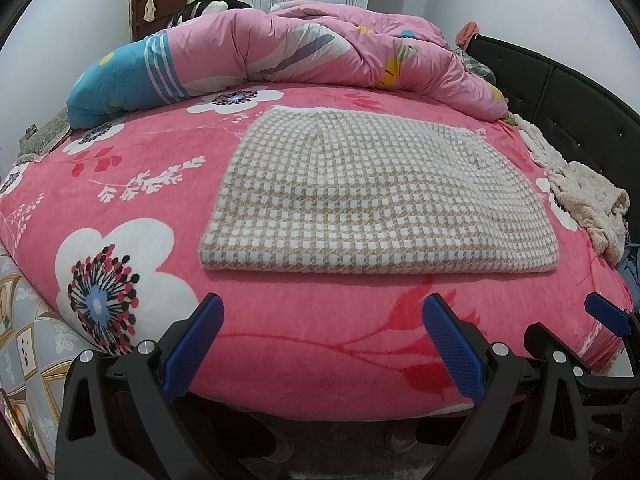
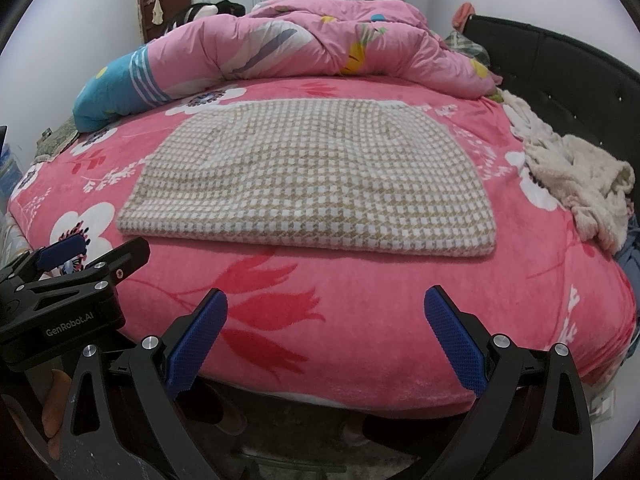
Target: Fold large clothes
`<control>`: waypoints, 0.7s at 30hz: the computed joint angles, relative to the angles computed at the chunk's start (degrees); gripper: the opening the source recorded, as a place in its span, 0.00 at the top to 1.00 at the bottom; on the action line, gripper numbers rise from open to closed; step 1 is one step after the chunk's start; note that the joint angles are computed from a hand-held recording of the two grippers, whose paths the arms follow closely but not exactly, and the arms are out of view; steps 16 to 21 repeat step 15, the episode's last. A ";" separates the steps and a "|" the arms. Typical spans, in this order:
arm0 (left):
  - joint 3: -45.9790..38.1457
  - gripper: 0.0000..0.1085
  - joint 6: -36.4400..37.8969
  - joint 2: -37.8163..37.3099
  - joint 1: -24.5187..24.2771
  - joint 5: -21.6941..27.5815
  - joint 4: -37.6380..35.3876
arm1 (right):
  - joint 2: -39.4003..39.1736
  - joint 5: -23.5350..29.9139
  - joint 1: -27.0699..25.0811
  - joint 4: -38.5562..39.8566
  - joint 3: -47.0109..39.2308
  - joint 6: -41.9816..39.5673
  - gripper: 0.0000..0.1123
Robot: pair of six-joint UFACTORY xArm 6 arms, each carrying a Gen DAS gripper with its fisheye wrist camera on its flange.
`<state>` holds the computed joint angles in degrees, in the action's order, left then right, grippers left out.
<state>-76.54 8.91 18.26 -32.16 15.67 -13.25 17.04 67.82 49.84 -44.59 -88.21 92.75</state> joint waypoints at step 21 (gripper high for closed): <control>-0.12 0.10 -0.71 -0.04 0.07 -0.09 0.69 | 0.00 -0.26 -0.08 0.03 0.09 0.05 0.15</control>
